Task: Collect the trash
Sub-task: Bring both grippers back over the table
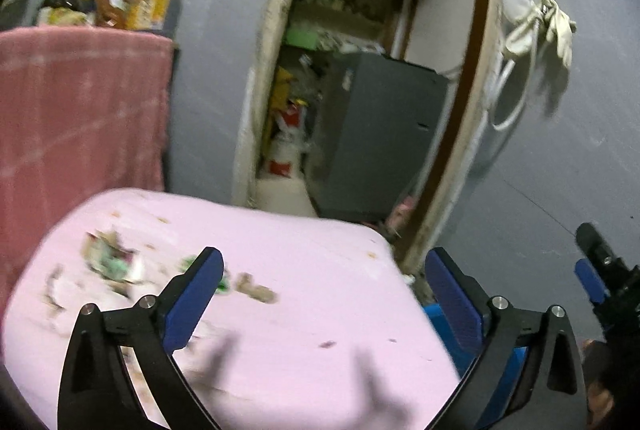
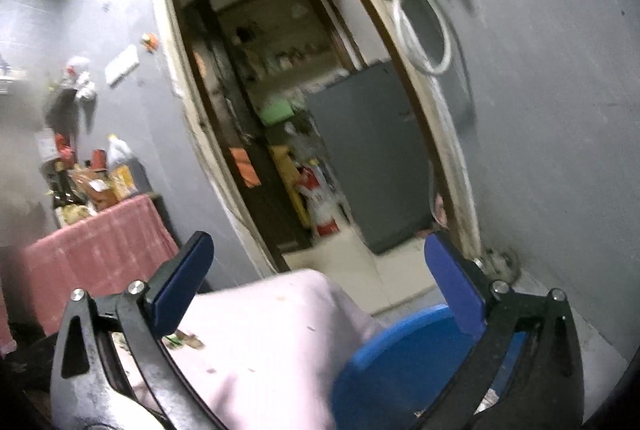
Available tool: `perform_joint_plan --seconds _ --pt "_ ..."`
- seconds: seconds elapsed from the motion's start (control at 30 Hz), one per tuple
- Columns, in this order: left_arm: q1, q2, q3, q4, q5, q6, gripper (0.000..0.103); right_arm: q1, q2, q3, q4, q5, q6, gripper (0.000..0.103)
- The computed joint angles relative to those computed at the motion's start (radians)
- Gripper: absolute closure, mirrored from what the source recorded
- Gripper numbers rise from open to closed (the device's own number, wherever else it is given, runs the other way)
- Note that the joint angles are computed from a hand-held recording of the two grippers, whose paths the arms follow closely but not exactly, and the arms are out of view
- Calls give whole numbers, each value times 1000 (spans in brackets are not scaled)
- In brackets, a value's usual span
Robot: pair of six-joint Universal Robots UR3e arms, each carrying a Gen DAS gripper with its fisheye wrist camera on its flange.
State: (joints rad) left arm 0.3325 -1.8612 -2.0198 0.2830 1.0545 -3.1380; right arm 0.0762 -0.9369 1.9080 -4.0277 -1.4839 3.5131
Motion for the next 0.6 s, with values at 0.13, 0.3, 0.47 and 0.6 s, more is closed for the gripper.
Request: perform_joint_plan --seconds 0.13,0.3,0.47,0.6 --pt "79 39 -71 71 -12 22 3 70 42 -96 26 -27 -27 0" --pt "187 78 -146 154 -14 49 2 167 115 -239 69 -104 -81 0" --pt "284 66 -206 270 -23 65 2 243 197 -357 57 -167 -165 0" --pt "365 41 -266 375 -57 109 2 281 239 -424 61 -178 -236 0"
